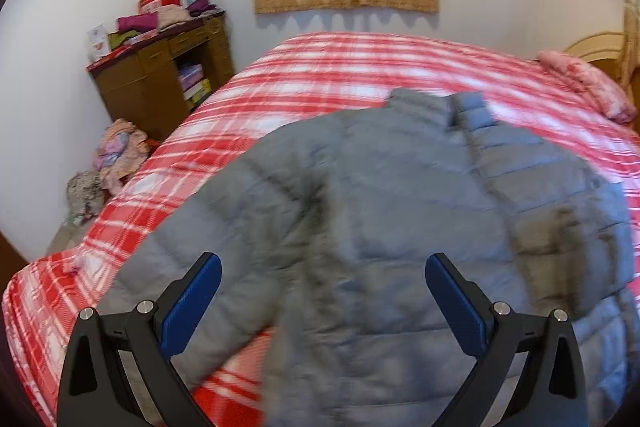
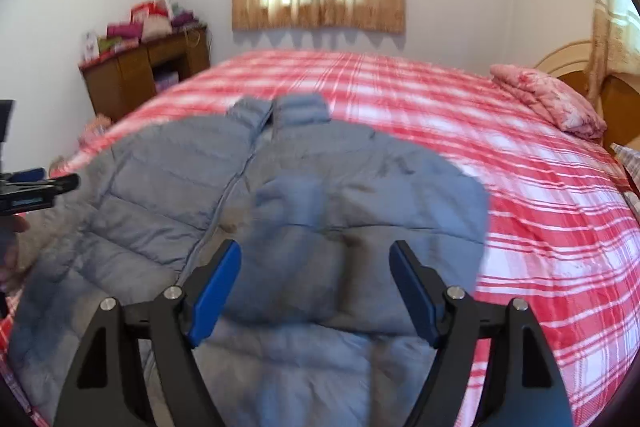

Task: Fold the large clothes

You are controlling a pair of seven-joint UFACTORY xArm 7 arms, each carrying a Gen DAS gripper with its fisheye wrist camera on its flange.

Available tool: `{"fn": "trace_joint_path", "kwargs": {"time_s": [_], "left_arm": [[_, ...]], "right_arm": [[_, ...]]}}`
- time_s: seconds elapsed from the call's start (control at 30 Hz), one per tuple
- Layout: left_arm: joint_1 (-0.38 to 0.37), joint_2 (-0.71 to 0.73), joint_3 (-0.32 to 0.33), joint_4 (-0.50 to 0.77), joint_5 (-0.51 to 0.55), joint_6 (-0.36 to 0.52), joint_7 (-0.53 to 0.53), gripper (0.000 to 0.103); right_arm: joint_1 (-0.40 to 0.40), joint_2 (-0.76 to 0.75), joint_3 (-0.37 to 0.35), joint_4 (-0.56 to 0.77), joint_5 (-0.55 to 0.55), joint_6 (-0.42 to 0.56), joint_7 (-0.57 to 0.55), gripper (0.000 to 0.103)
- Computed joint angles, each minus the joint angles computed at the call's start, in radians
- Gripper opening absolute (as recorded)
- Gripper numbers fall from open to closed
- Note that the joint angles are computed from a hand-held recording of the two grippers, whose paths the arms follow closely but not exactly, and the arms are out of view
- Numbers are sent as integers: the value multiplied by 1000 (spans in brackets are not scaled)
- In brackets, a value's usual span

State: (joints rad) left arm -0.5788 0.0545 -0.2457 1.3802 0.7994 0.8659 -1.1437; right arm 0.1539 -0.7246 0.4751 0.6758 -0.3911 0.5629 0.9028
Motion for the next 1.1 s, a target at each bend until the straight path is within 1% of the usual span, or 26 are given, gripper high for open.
{"fn": "trace_joint_path", "kwargs": {"time_s": [0.07, 0.1, 0.13, 0.2, 0.27, 0.37, 0.47, 0.5, 0.53, 0.57, 0.6, 0.63, 0.67, 0.7, 0.73, 0.8, 0.83, 0.87, 0.9, 0.93, 1.0, 1.03, 1.1], "left_arm": [[-19, 42, -10, 59, -10, -6, 10, 102], [-32, 80, -15, 103, -31, -20, 23, 102], [-50, 115, -13, 144, -45, -23, 33, 102], [-93, 195, -5, 235, -57, -19, 51, 102], [-137, 301, -3, 361, -93, -5, 90, 102], [-201, 447, 6, 545, -138, 9, 145, 102], [-257, 609, 13, 758, -186, 37, 247, 102], [-278, 667, 19, 836, -201, 52, 280, 100], [-287, 718, 21, 902, -225, 55, 310, 93], [-290, 762, 7, 966, -247, 76, 338, 58], [-288, 816, -8, 1034, -310, 74, 404, 23], [-291, 836, -4, 1059, -348, 69, 430, 22], [-292, 827, 3, 1044, -345, 53, 421, 17], [-293, 788, 23, 986, -334, 10, 413, 15], [-302, 762, 50, 957, -327, -3, 411, 15], [-301, 650, 96, 812, -310, -72, 387, 15], [-307, 616, 121, 772, -301, -90, 379, 14], [-315, 564, 153, 710, -282, -113, 365, 14], [-317, 490, 186, 621, -261, -150, 341, 14], [-320, 443, 207, 566, -234, -166, 319, 14], [-308, 360, 227, 463, -179, -191, 273, 14], [-293, 312, 229, 404, -155, -204, 246, 14], [-266, 254, 223, 328, -123, -201, 213, 14]], "right_arm": [[5, -73, -31, -48, 7, 7, 6, 85], [-7, -96, -31, -61, 6, 26, 9, 88], [-25, -127, -34, -87, 1, 59, 13, 88], [-53, -152, -43, -121, -3, 80, 22, 88], [-74, -190, -64, -179, 5, 105, 43, 88], [-77, -266, -104, -263, 21, 134, 48, 88], [-69, -332, -142, -319, 39, 161, 24, 88], [-71, -347, -151, -330, 43, 166, 15, 88], [-71, -367, -158, -343, 48, 172, 7, 88], [-63, -403, -168, -364, 55, 185, -4, 88], [-66, -420, -173, -374, 59, 194, -15, 88], [-71, -432, -174, -384, 61, 198, -23, 88], [-78, -438, -176, -391, 61, 200, -32, 88], [-78, -451, -173, -399, 66, 208, -35, 88], [-86, -455, -178, -410, 69, 206, -37, 88], [-89, -462, -201, -432, 93, 196, -37, 88], [-93, -458, -205, -435, 102, 196, -39, 88], [-94, -449, -205, -434, 109, 195, -42, 89], [-93, -447, -203, -435, 113, 195, -46, 89], [-94, -434, -197, -430, 114, 195, -51, 89], [-94, -428, -187, -427, 114, 199, -57, 89], [-94, -424, -183, -424, 113, 202, -59, 89], [-91, -420, -178, -422, 113, 208, -61, 89]]}}
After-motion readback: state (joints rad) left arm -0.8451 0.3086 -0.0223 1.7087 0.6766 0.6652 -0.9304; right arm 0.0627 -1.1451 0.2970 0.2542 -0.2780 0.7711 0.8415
